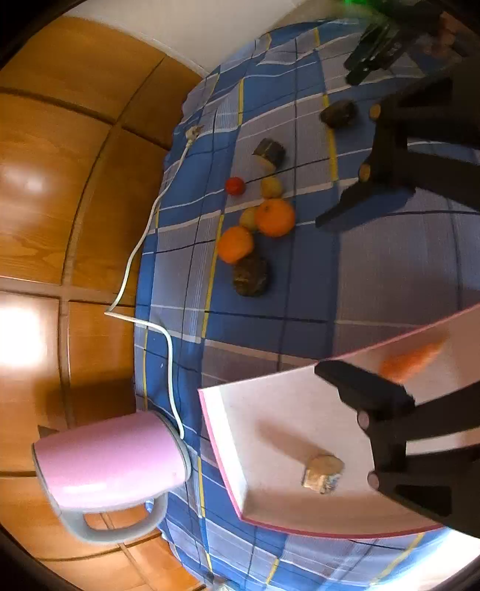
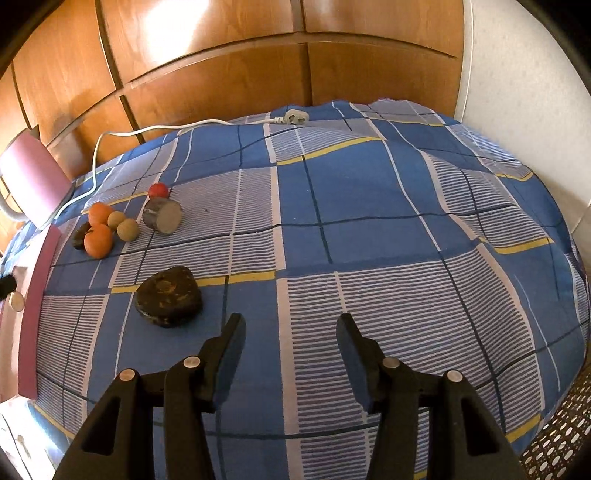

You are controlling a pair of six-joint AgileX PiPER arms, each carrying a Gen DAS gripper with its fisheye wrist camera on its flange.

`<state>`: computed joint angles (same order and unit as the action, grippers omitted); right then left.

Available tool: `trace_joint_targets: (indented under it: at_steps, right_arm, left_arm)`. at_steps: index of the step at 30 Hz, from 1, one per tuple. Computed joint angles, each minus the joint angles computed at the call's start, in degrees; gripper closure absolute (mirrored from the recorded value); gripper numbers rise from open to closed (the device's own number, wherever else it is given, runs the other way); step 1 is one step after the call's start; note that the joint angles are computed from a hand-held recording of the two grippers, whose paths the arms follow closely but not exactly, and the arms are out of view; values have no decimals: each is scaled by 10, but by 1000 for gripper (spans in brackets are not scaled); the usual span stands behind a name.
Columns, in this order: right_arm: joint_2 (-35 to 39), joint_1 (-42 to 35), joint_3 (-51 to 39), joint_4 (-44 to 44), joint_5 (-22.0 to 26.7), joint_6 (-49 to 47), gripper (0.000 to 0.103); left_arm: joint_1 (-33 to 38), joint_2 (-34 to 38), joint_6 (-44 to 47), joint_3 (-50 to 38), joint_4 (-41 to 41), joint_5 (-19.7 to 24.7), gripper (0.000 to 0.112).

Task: Organize fruits
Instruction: 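Move left gripper toward the oranges on the bed, then close left gripper on an orange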

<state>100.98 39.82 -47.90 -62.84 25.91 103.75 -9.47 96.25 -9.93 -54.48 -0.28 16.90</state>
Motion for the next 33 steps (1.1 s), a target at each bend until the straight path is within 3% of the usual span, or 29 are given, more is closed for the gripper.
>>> trace_joint_targets:
  at_steps: [8,13,16,25,33]
  right_arm:
    - [-8,-15,9,-5,-8,3,51]
    - [-10,-23,11,-3,-11,0,51]
    - [-9,-31,11,2,-18,-6,51]
    - [-13,-40,12,3,-27,-13,51]
    - [-8,-48,10,14,-30,-25,51]
  left_arm:
    - [-3,90,3,-114,22,57,60]
    - [-9,107,55,-153,-15,64,60]
    - [-11,132,136,-191,-65,77,60]
    - [-23,235,184,-342,-46,146,60]
    - [-23,321,239,-458,-81,218,60]
